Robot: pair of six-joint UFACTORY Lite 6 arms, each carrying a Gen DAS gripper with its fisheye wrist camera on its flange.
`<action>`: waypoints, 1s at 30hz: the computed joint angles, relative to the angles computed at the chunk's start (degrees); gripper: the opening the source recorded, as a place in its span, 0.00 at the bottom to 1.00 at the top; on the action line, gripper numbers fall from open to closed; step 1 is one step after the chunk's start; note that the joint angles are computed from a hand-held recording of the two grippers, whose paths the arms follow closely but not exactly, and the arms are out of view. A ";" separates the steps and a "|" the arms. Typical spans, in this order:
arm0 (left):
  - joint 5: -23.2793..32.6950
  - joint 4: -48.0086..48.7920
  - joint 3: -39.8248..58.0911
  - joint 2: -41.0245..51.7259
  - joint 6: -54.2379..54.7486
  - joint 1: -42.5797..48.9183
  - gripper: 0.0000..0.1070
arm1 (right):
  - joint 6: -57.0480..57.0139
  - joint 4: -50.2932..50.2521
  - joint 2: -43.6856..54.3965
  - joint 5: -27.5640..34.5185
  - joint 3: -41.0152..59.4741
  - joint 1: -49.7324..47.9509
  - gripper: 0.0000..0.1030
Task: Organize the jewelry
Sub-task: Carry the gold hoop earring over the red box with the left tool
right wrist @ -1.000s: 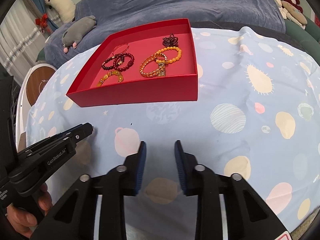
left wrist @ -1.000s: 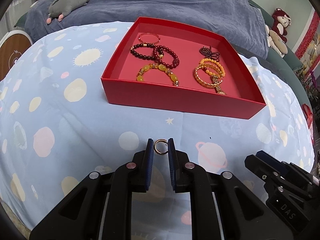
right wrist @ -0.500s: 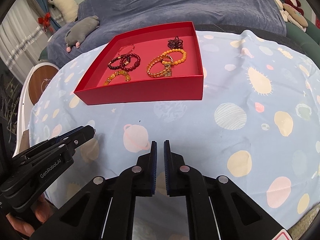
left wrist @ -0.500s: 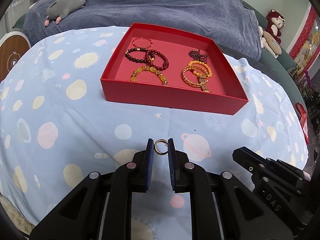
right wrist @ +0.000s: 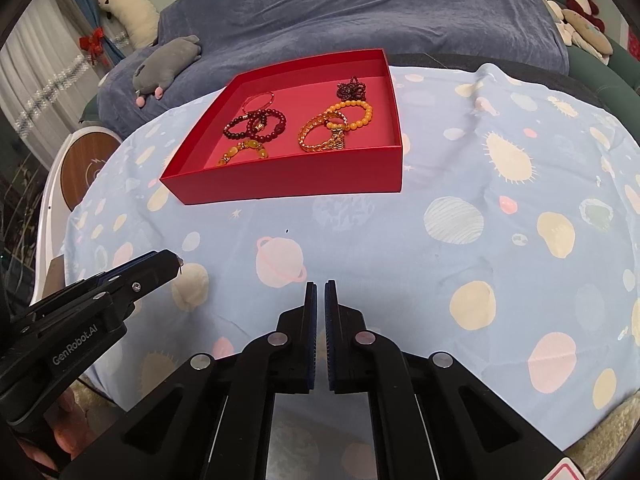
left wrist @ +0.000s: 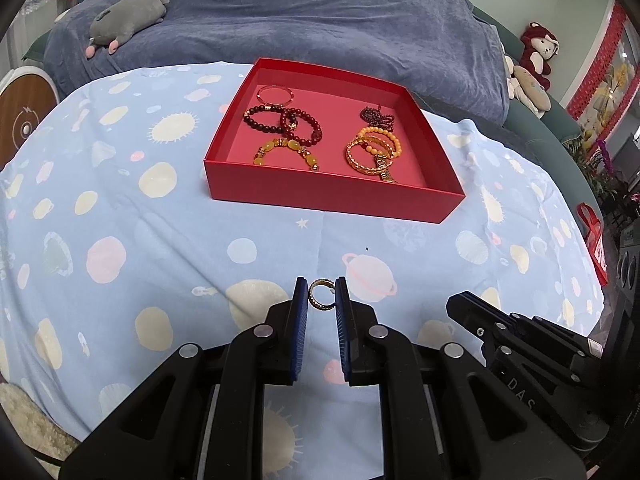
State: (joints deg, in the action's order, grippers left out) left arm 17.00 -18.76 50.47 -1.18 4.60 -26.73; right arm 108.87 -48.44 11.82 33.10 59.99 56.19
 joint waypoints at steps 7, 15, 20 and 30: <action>1.59 0.89 0.03 -1.83 -1.37 0.49 0.13 | 1.07 -0.62 -0.97 0.98 -0.02 0.89 0.04; 3.63 3.18 5.94 -0.67 -2.66 0.94 0.13 | -0.84 -1.30 -2.14 2.38 1.63 -0.58 0.04; 4.51 4.71 13.38 4.23 -3.18 1.25 0.13 | -4.40 -1.43 -1.75 1.77 3.95 -3.87 0.04; 6.38 9.44 31.52 18.67 -5.80 2.01 0.13 | -15.22 0.07 3.25 -1.09 13.18 -12.89 0.04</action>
